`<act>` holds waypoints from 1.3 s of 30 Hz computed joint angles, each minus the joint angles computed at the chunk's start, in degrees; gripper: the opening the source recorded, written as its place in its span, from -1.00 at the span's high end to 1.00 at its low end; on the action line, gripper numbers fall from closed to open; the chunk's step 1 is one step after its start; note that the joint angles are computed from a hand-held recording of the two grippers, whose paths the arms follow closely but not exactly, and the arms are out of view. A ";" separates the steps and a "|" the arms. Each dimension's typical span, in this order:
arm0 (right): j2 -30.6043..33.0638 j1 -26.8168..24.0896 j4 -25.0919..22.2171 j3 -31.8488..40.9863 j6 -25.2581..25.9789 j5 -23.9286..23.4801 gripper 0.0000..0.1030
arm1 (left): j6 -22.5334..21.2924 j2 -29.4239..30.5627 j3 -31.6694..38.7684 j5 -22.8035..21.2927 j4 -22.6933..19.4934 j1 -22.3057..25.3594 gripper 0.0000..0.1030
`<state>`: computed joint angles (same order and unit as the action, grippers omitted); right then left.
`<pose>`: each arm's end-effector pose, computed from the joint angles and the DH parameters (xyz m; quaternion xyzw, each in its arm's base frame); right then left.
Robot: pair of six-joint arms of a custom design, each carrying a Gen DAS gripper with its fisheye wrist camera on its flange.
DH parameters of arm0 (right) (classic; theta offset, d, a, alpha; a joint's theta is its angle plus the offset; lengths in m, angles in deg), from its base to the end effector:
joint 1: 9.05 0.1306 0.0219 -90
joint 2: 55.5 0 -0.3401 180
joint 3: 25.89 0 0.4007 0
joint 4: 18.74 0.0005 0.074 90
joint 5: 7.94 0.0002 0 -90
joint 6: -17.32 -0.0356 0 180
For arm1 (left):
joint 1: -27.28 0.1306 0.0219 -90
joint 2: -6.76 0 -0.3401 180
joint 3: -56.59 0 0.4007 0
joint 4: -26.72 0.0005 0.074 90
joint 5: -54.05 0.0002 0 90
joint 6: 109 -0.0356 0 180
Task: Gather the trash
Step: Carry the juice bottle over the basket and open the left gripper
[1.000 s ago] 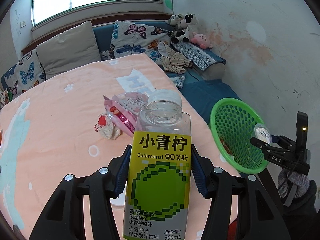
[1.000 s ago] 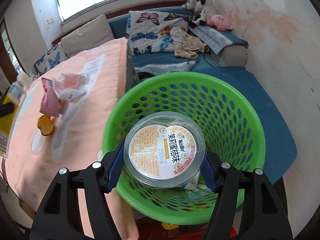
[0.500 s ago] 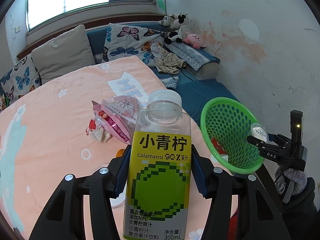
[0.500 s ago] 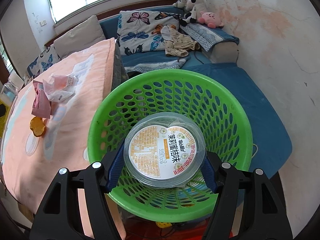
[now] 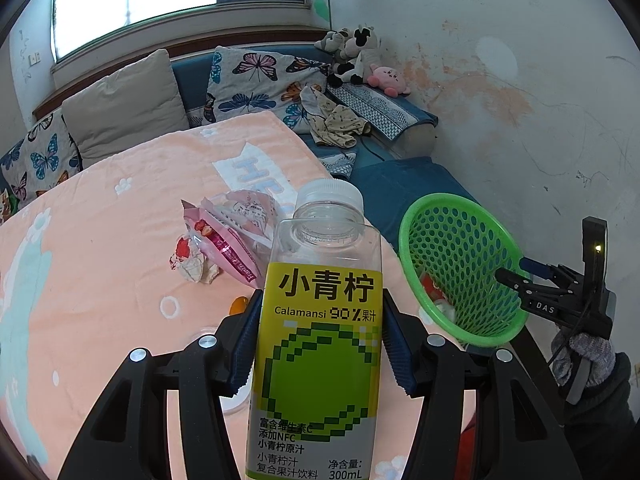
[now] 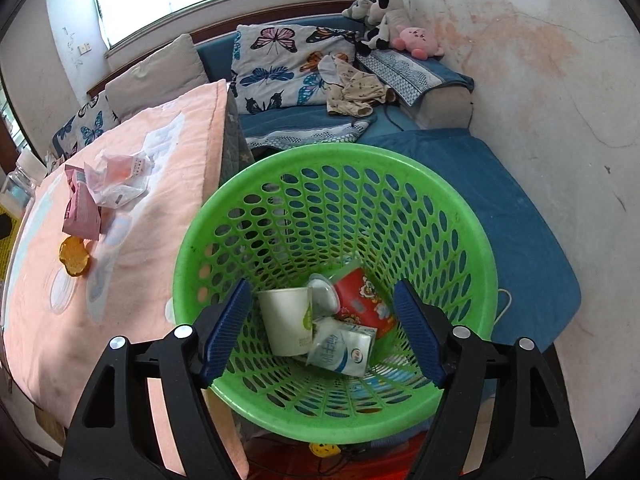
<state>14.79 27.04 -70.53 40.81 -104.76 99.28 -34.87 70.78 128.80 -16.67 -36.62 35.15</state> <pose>0.3041 0.2080 0.3367 0.0115 0.9449 0.0465 0.3237 0.3294 0.0332 0.4050 0.1156 0.9348 -0.0956 0.3218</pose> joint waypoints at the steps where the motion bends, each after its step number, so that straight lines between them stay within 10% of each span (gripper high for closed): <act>1: -0.14 -0.01 -0.01 -0.06 -0.03 0.08 -0.47 | -0.03 -0.01 0.01 -0.02 -0.03 -0.05 -0.04; 39: -12.07 -0.90 -4.41 -5.48 -1.89 3.19 -0.55 | 5.50 6.18 1.96 -6.20 1.78 -19.18 -0.04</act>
<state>2.72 26.14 -74.94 35.33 -106.64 102.48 -29.37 76.96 130.76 -22.88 -34.84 15.98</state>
